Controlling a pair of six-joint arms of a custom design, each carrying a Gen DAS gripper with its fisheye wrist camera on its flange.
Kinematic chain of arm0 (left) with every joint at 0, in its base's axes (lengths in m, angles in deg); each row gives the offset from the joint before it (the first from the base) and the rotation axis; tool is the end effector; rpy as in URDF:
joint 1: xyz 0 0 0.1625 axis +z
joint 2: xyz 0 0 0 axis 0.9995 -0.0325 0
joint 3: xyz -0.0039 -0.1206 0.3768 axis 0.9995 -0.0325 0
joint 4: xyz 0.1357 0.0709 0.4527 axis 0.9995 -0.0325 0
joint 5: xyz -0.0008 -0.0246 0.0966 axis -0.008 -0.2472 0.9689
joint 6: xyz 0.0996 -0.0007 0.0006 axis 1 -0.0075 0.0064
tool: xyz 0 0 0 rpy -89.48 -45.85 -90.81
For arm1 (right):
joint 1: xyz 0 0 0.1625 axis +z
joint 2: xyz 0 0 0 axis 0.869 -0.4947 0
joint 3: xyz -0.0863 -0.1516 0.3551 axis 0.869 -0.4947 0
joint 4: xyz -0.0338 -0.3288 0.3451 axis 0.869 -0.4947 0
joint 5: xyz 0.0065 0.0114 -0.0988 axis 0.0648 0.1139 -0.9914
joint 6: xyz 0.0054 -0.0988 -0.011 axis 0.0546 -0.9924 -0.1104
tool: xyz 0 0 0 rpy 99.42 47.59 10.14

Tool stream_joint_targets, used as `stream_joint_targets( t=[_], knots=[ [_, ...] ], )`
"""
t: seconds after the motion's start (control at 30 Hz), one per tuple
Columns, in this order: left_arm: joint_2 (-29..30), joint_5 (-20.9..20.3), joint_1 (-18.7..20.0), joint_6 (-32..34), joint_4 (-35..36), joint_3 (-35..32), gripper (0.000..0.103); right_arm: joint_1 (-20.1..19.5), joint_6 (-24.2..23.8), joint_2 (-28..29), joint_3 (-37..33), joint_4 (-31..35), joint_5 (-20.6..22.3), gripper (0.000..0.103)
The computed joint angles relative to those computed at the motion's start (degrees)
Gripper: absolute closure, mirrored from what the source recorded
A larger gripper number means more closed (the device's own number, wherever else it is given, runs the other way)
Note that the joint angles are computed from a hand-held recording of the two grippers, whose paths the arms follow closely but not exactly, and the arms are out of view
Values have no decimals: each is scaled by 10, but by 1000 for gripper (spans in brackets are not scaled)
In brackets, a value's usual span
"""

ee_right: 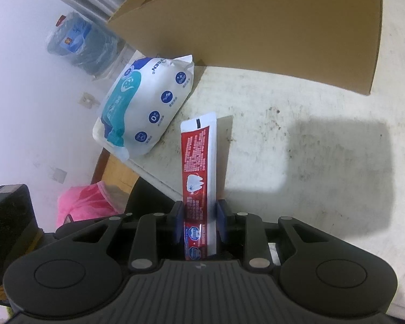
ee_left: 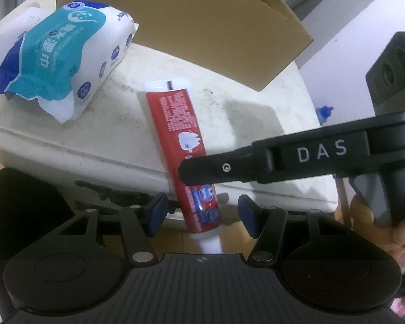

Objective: Organize objects
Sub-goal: 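Lift the toothpaste tube with the right gripper and carry it into the box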

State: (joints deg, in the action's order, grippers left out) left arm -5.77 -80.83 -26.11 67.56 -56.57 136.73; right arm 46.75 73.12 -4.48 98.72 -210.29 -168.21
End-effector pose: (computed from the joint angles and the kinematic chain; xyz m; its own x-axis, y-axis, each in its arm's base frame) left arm -0.1357 -0.5792 0.2140 -0.8024 0.5671 -0.1861 0.5769 0.8168 0.0015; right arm 0.2677 -0.5371 0.1463 -0.9650 0.1700 0.1998 0.0731 0.9058 -0.4173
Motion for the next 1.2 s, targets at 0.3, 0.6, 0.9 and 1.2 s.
stream_joint_targets(
  t=[0.3, 0.6, 0.9, 1.2],
  knots=[
    [7, -14, 7, -18, 9, -4, 49, -8, 13, -5, 16, -26, 18, 80],
    [6, -28, 12, -22, 5, -4, 55, -18, 21, -11, 26, -44, 34, 80],
    [1, -44, 16, -15, -3, -2, 57, -34, 39, -19, 40, -72, 66, 79],
    [-10, -55, 7, -5, -17, 9, 56, -74, 98, -52, 85, -122, 143, 77]
  ],
)
